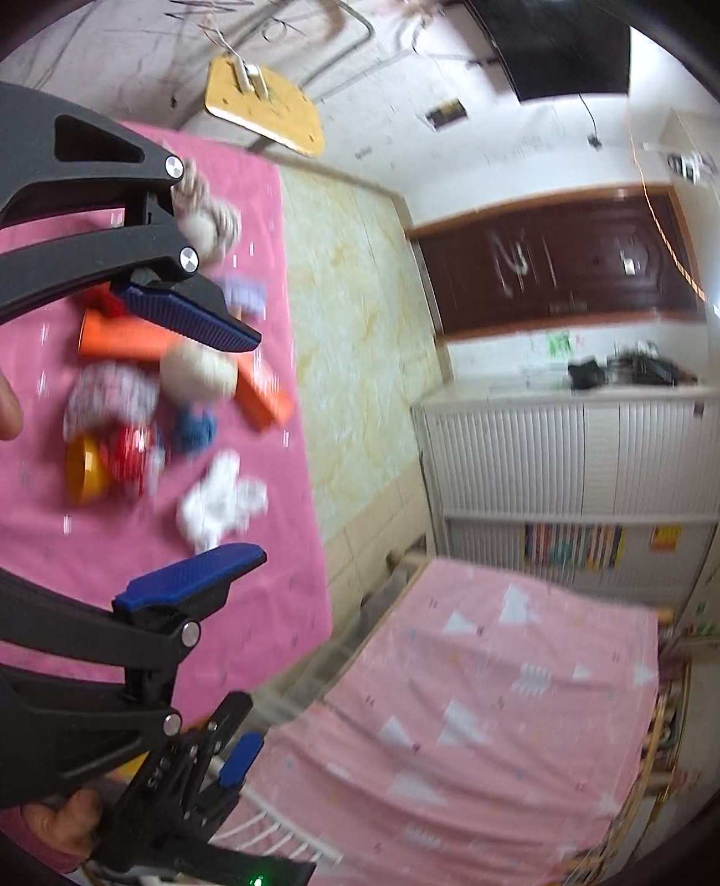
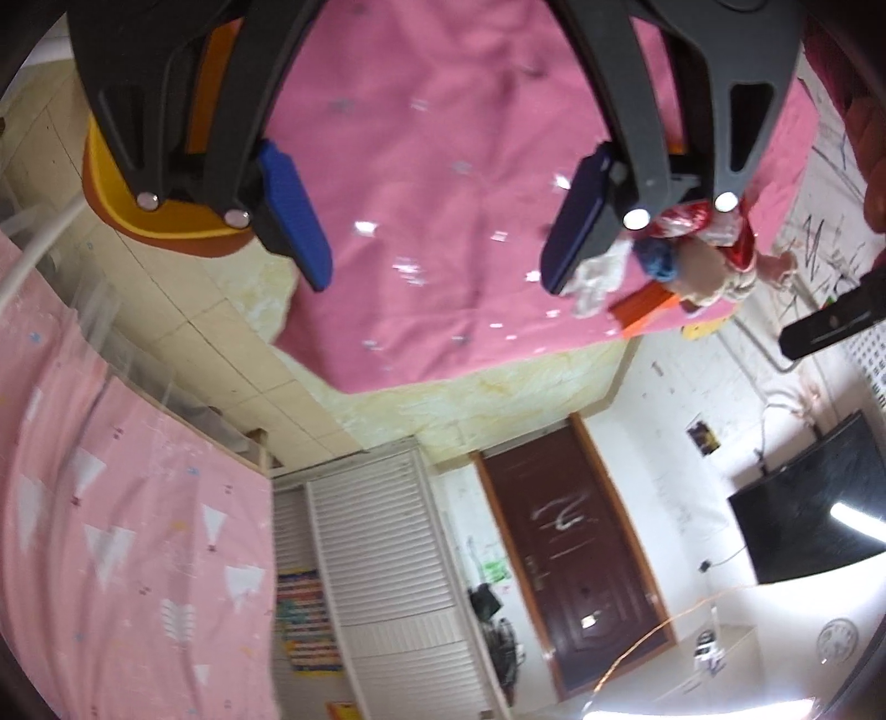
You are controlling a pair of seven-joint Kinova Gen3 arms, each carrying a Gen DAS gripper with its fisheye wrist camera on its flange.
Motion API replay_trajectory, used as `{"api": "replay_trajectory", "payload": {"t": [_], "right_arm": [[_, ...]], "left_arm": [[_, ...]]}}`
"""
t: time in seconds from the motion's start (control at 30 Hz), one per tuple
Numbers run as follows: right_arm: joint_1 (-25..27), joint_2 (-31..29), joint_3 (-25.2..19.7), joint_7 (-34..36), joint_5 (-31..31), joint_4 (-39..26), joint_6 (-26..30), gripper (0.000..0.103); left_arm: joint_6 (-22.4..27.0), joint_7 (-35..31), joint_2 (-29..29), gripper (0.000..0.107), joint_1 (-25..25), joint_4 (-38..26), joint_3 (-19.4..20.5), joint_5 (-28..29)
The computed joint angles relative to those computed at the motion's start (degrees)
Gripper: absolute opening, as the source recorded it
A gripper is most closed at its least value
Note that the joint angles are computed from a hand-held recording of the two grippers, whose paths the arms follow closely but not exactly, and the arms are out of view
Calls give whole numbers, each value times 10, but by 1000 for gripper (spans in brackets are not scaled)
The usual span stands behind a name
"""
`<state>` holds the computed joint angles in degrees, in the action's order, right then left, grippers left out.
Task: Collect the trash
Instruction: 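Move both open tools back over the table clutter, then grasp the cream knit hat with the left tool while the right tool grasps the white tissue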
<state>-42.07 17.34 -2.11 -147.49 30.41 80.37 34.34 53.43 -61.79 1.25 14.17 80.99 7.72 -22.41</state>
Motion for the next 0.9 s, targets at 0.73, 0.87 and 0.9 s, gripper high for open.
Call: {"api": "replay_trajectory", "payload": {"t": [0.73, 0.87, 0.9], "right_arm": [[-30, 196, -2, 232, -153, -302, 165, 75], [-36, 213, 7, 238, -159, -327, 183, 80], [-37, 217, 8, 241, -161, -333, 188, 80]], "left_arm": [[-25, -89, 26, 72, -155, 53, -86, 79], [-31, -105, 46, 72, -172, 57, -91, 112], [-34, -115, 49, 72, -179, 60, -92, 127]]}}
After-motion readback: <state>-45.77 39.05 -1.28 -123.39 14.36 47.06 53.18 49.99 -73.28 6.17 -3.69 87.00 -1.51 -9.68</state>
